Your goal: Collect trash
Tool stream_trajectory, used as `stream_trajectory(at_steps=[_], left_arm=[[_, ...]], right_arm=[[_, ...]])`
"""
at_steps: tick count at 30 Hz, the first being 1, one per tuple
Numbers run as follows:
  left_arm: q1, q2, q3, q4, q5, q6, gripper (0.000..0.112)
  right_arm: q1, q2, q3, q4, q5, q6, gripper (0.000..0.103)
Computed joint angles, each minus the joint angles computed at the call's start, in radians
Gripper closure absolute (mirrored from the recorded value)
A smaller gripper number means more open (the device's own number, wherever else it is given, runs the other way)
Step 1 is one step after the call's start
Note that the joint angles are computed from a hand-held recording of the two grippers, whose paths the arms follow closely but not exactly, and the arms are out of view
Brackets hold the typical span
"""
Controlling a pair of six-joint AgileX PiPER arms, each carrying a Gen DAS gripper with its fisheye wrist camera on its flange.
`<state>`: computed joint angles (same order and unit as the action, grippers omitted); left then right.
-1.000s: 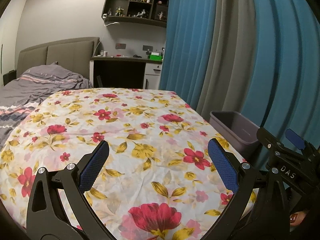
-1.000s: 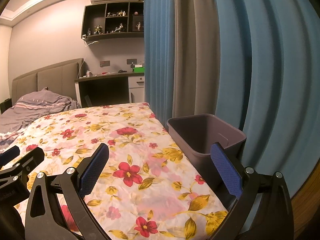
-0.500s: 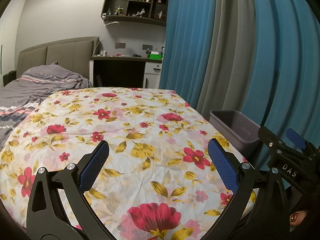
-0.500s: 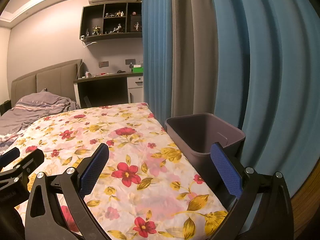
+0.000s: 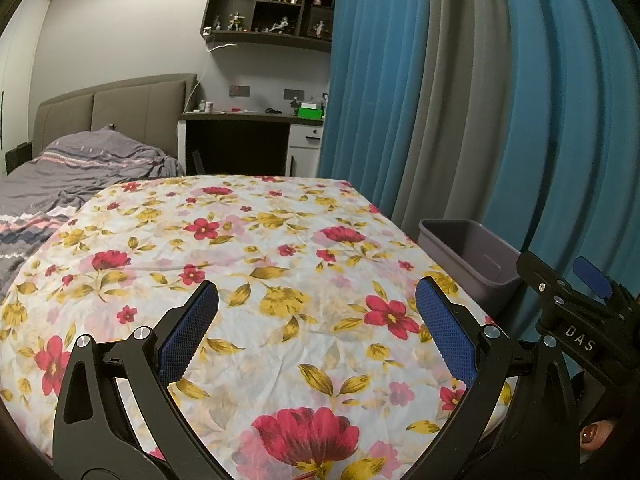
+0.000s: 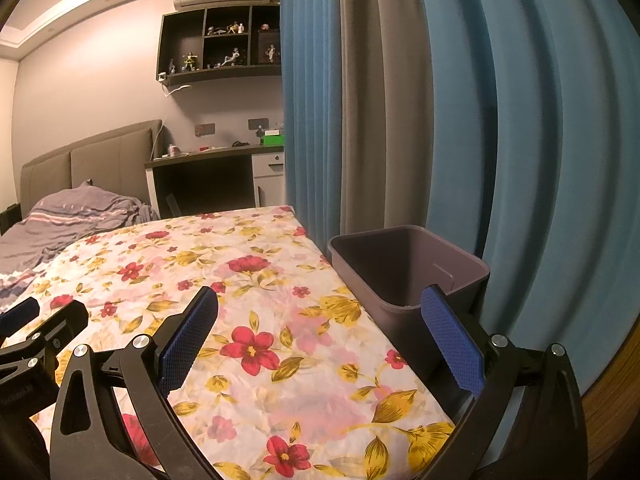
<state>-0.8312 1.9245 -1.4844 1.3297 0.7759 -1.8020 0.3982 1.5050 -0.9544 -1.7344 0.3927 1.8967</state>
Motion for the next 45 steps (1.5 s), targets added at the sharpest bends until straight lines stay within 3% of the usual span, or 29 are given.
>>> stream_trajectory(at_steps=[45], left_arm=[[-0.005, 0.024, -0.036, -0.017, 0.006, 0.023, 0.015]], right_arm=[[-0.004, 0.001, -0.01, 0.02, -0.003, -0.016, 0.006]])
